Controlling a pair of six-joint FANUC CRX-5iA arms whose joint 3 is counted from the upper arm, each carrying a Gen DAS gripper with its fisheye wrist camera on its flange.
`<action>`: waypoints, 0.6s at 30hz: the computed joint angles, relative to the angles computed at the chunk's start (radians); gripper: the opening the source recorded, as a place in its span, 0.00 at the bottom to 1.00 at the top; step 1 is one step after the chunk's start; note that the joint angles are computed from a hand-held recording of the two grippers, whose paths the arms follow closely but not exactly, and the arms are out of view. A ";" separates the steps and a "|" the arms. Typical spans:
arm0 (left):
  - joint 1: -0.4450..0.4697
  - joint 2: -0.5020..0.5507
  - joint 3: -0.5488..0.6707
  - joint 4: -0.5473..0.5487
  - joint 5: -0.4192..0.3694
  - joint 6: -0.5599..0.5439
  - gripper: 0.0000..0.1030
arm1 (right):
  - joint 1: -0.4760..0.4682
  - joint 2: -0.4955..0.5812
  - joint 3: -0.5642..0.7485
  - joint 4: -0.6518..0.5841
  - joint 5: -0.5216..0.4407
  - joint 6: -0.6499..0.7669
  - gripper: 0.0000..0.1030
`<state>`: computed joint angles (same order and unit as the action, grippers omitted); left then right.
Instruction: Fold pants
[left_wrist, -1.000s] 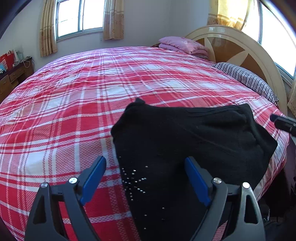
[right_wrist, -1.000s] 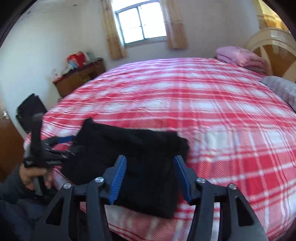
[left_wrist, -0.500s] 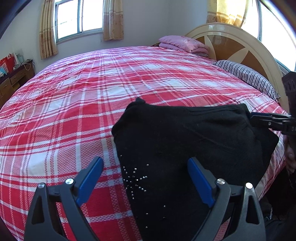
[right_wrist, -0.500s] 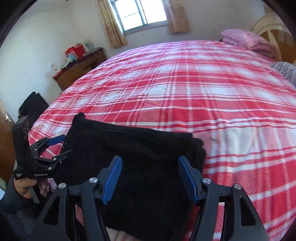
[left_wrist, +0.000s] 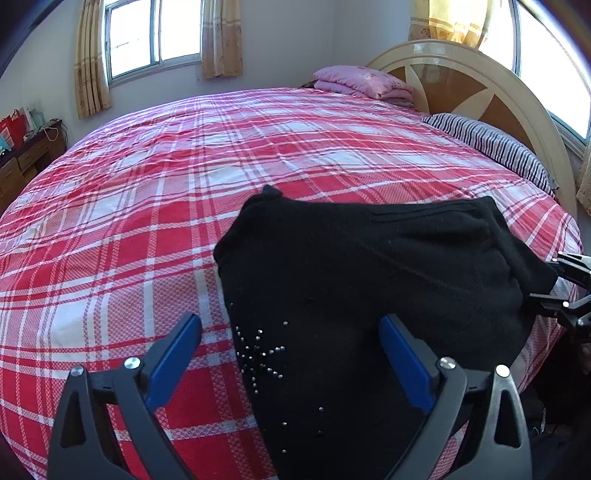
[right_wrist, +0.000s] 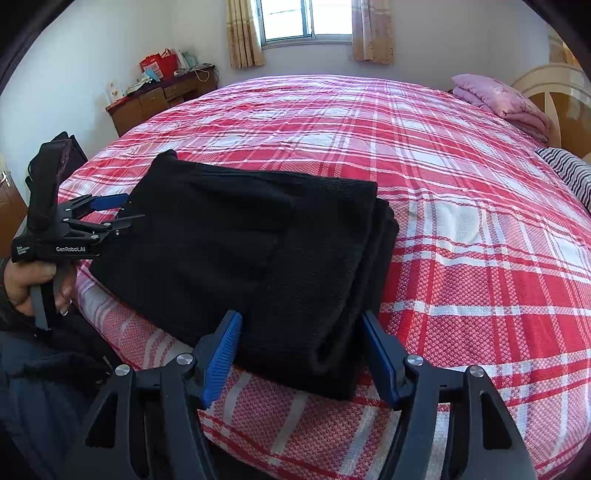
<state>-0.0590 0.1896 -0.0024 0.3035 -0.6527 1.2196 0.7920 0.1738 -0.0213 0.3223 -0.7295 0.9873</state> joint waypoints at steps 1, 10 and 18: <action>0.001 -0.001 -0.001 0.003 0.001 -0.003 0.96 | -0.001 -0.005 -0.002 -0.004 0.003 0.005 0.64; 0.048 0.031 -0.047 0.250 -0.023 -0.132 0.96 | -0.134 0.006 0.090 -0.285 0.051 0.020 0.64; 0.054 0.069 -0.051 0.432 -0.050 -0.283 0.72 | -0.157 0.090 0.212 -0.441 -0.004 0.170 0.63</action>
<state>-0.0055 0.2587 -0.0535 0.7359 -0.7029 0.9370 0.6355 0.2637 0.1911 -0.1190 -0.7333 1.1573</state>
